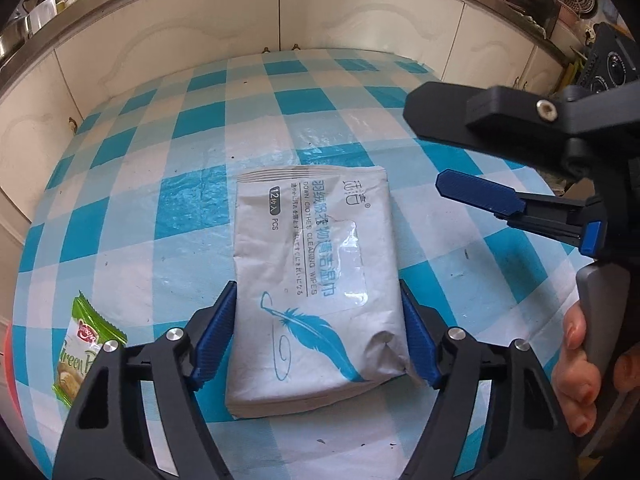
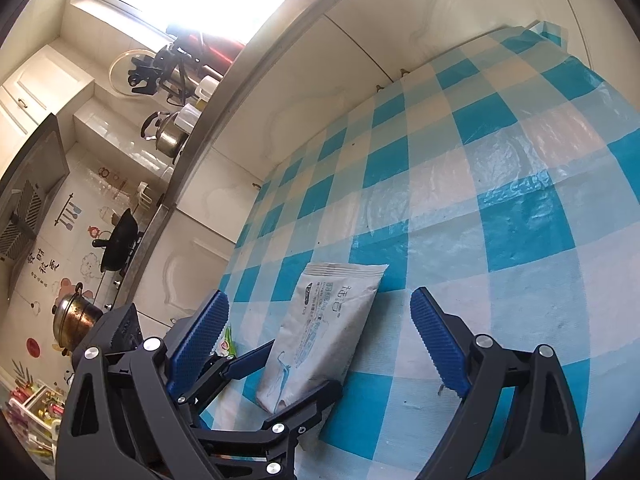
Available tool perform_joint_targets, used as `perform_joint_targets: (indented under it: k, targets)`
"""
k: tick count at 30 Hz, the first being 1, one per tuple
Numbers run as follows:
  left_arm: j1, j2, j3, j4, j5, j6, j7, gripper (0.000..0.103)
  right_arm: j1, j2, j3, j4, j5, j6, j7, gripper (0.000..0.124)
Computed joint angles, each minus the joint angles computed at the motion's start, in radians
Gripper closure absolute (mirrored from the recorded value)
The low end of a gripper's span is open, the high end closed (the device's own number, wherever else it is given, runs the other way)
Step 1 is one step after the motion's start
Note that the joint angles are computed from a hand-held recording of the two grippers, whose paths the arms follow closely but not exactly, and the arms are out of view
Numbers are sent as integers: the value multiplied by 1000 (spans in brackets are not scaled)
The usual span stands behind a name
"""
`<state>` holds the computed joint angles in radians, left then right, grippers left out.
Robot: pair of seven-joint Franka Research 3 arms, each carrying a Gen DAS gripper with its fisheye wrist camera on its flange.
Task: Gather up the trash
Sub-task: 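Grasp the white feather-print wipes pack with the right gripper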
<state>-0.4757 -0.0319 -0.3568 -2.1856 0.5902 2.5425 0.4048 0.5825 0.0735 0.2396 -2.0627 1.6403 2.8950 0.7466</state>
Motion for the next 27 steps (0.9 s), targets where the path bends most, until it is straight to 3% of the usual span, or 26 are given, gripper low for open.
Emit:
perform_joint_targets:
  k: [6, 8, 11, 15, 18, 20, 25, 27]
  targets:
    - [12, -35, 2, -62, -1, 143, -73, 30, -7, 14, -2, -2, -74, -58, 51, 35]
    - [19, -49, -4, -77, 36, 176, -110, 30, -9, 22, 1, 0, -91, -64, 66, 61]
    - [31, -67, -12, -91, 93, 212, -160, 30, -16, 34, 1, 4, -108, -92, 81, 71]
    - [39, -73, -19, -95, 126, 233, -178, 30, -19, 39, 8, 8, -124, -107, 78, 71]
    - [34, -74, -23, -93, 120, 220, -156, 29, -9, 39, 17, 13, -143, -87, 52, 96]
    - [34, -79, -24, -97, 122, 217, -155, 29, 2, 38, 22, 13, -164, -53, 49, 98]
    - [27, -102, -14, -121, 48, 217, -67, 26, -5, 39, 22, 15, -146, -86, 35, 105]
    - [20, -124, -13, -134, 14, 195, -11, 20, 4, 41, 23, 13, -182, -59, 66, 106]
